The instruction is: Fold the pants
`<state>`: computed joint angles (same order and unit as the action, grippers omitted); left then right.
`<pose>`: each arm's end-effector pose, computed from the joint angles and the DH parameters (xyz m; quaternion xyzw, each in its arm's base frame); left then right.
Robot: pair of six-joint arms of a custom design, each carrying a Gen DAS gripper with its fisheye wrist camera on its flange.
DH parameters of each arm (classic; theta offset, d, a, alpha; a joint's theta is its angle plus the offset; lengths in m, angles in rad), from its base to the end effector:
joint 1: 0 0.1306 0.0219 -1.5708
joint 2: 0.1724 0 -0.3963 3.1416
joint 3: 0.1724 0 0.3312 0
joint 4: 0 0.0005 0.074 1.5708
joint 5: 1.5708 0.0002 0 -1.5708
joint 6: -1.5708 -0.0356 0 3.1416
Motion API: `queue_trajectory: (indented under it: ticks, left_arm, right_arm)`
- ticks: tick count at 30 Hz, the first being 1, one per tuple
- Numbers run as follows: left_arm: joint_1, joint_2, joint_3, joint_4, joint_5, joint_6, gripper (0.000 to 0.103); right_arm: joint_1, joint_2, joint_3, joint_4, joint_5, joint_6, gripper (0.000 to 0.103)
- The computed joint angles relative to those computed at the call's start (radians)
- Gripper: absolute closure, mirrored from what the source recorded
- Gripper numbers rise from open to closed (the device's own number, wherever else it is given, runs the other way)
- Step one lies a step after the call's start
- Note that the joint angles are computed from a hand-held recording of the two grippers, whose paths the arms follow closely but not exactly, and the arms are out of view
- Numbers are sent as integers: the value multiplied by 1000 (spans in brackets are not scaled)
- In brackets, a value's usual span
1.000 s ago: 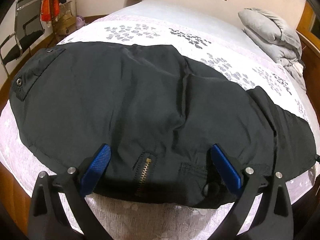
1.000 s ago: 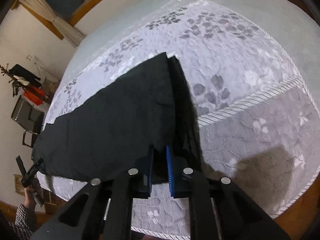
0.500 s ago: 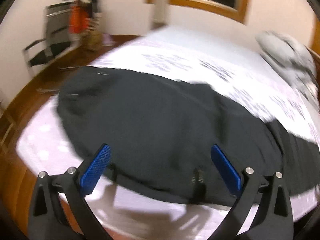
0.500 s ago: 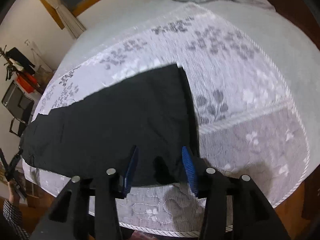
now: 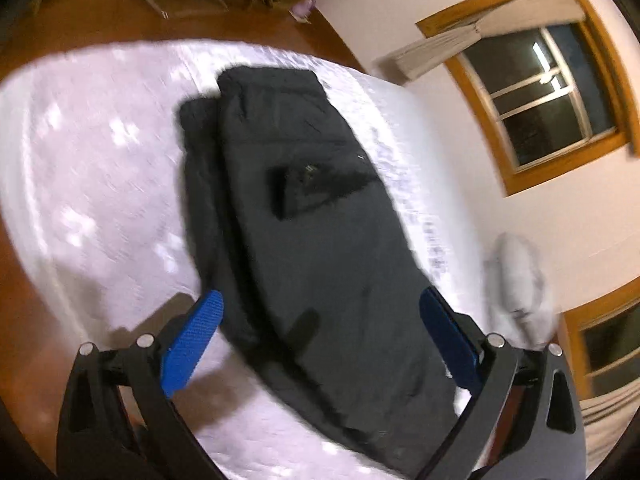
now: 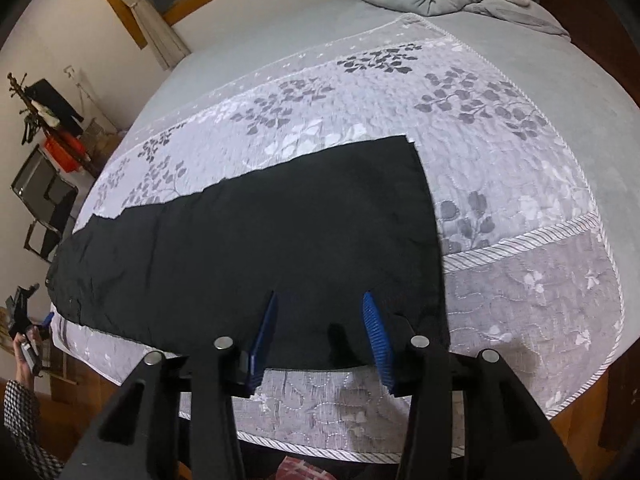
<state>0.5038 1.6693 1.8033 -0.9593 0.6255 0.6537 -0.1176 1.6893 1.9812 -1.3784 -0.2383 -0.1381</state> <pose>0.4708 0.2351 0.4810 -0.3909 0.8031 -0.3117 0.3241 0.5006 -0.0512 0.5094 0.0946 0.9597 0.1178 0.2369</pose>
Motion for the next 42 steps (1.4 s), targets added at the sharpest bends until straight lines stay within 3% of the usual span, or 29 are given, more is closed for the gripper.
queue_trajectory:
  ticks: [2,4,9,12,14,15,18,19,21,23,26,28,30,32,33,35,37,38,42]
  left_arm:
    - [0,16,2,-7,8,15,15]
    - [-3,29,4,-15,5,15,35]
    - [-18,71,49,5,20,25,38]
    - [-35,147,161,-106,-22,-5,37]
    - [-32,178,199,-122,-32,21,37]
    - [-34,182,207,-123,-38,28,44]
    - [-52,204,277,-221,-134,-37,74]
    - [-51,195,263,-216,-147,-44,85]
    - [-37,159,196,-154,-121,-26,97]
    - [-36,116,138,-94,-137,-2,98]
    - [-54,73,106,-83,-225,-50,99]
    - [-59,61,84,-67,-244,-50,99]
    - [-62,85,101,-97,-254,-71,97]
    - [-68,114,132,-121,-252,-67,92]
    - [-68,117,139,-128,-252,-61,89]
    - [-65,109,139,-136,-236,-42,63]
    - [-69,86,121,-109,-207,-20,18]
    - [-76,79,127,-132,-227,-23,9]
    - [-87,86,176,-262,-314,-50,9]
  right_arm:
    - [9,4,5,-5,8,5,57]
    - [18,6,8,-7,7,4,57]
    - [37,18,23,-27,16,10,57]
    - [45,23,24,-27,18,5,57]
    - [50,22,22,-22,11,5,57]
    - [52,22,22,-21,12,7,57]
    - [60,22,21,-22,20,19,56]
    - [60,22,19,-21,19,17,56]
    - [58,26,14,-19,14,8,56]
    - [57,30,14,-20,12,2,56]
    - [58,30,14,-19,7,0,56]
    - [58,27,12,-16,6,6,55]
    - [57,27,9,-8,5,1,54]
    - [54,27,8,-2,-5,-17,53]
    - [52,26,7,-2,-11,-24,48]
    - [42,7,-16,19,-48,-61,37]
    - [23,-24,-59,55,-95,-111,35]
    - [14,-34,-76,63,-116,-132,35]
    - [-30,-74,-165,103,-244,-249,35]
